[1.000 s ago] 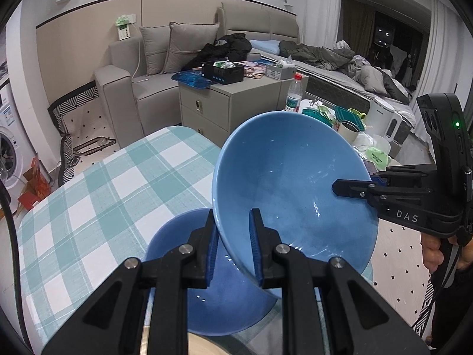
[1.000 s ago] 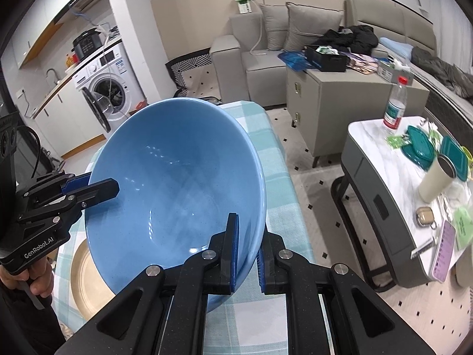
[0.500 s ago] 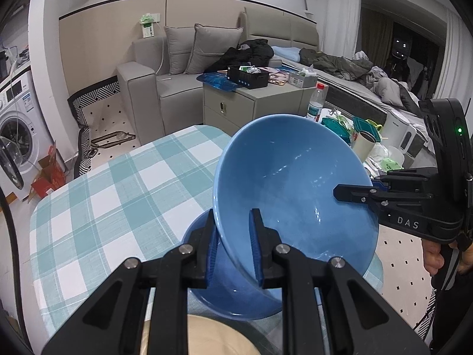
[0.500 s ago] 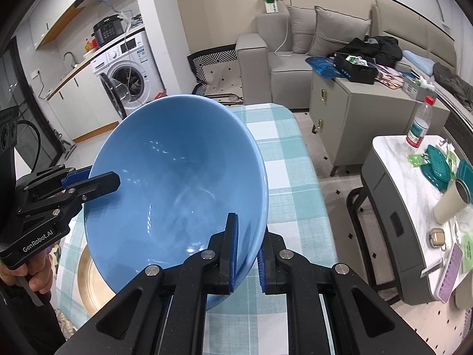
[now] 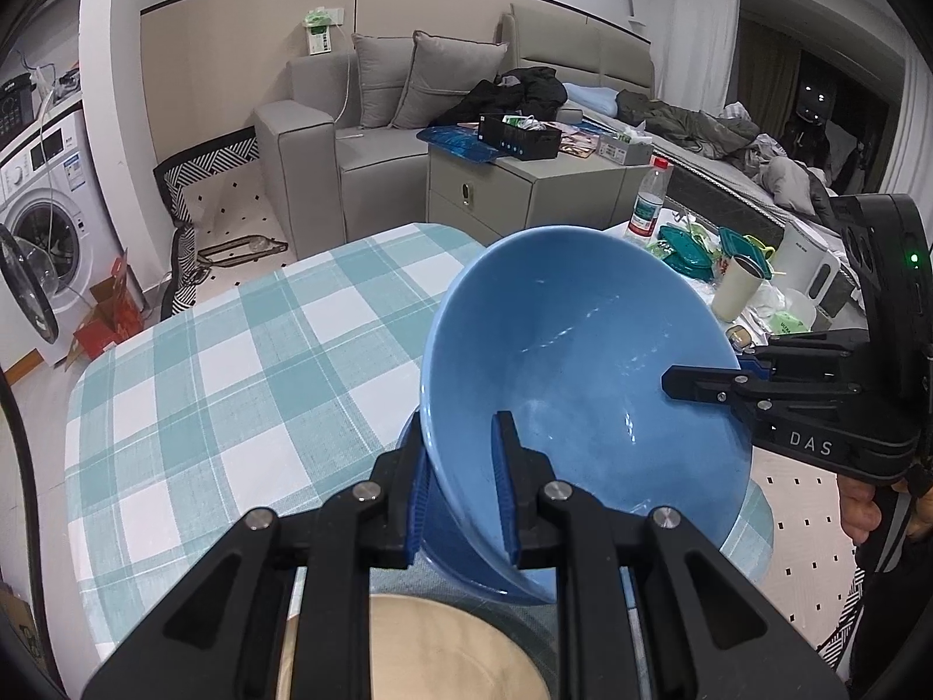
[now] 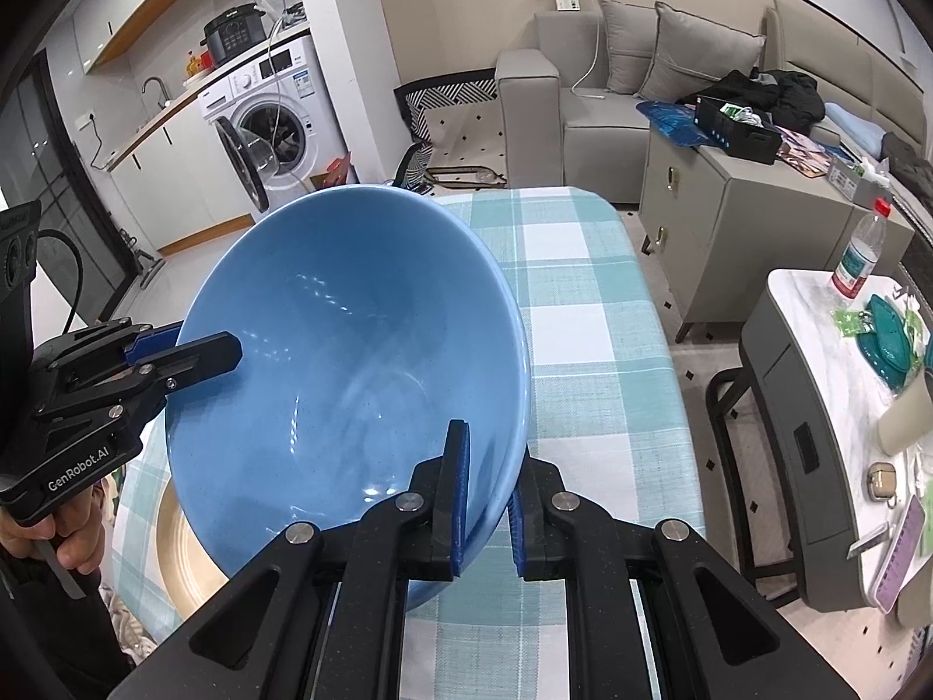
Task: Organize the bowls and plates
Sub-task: 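Carry the light blue bowl with both tools over the blue bowl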
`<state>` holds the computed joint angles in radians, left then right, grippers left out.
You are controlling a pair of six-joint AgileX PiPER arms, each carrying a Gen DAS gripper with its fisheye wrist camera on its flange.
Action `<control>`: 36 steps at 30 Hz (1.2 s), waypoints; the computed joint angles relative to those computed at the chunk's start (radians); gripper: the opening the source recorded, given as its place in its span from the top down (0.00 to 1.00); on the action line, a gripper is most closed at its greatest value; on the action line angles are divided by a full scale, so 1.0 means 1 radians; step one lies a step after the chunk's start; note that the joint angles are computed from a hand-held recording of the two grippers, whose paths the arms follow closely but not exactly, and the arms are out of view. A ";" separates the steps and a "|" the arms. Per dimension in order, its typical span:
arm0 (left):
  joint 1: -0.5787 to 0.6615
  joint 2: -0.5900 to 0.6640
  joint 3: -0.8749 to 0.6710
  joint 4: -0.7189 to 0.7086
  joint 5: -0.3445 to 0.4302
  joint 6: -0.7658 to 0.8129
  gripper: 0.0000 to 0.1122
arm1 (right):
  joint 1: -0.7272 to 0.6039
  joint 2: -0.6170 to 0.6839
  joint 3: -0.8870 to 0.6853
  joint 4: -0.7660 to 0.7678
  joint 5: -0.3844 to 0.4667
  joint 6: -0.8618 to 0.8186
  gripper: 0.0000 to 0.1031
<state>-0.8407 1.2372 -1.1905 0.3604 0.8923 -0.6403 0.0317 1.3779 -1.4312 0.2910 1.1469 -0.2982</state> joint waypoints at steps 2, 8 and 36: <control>0.007 -0.002 0.008 -0.005 -0.004 0.002 0.84 | 0.007 0.007 0.002 -0.003 -0.003 0.003 0.89; 0.028 -0.004 0.034 -0.018 -0.013 0.010 0.84 | 0.027 0.030 0.003 -0.011 -0.012 0.010 0.89; 0.069 0.050 0.092 -0.048 -0.036 0.020 0.84 | 0.108 0.088 0.049 -0.089 -0.054 0.054 0.88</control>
<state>-0.7719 1.2875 -1.0984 0.3127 0.8562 -0.6206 0.1395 1.4656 -1.3821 0.2023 1.0934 -0.2439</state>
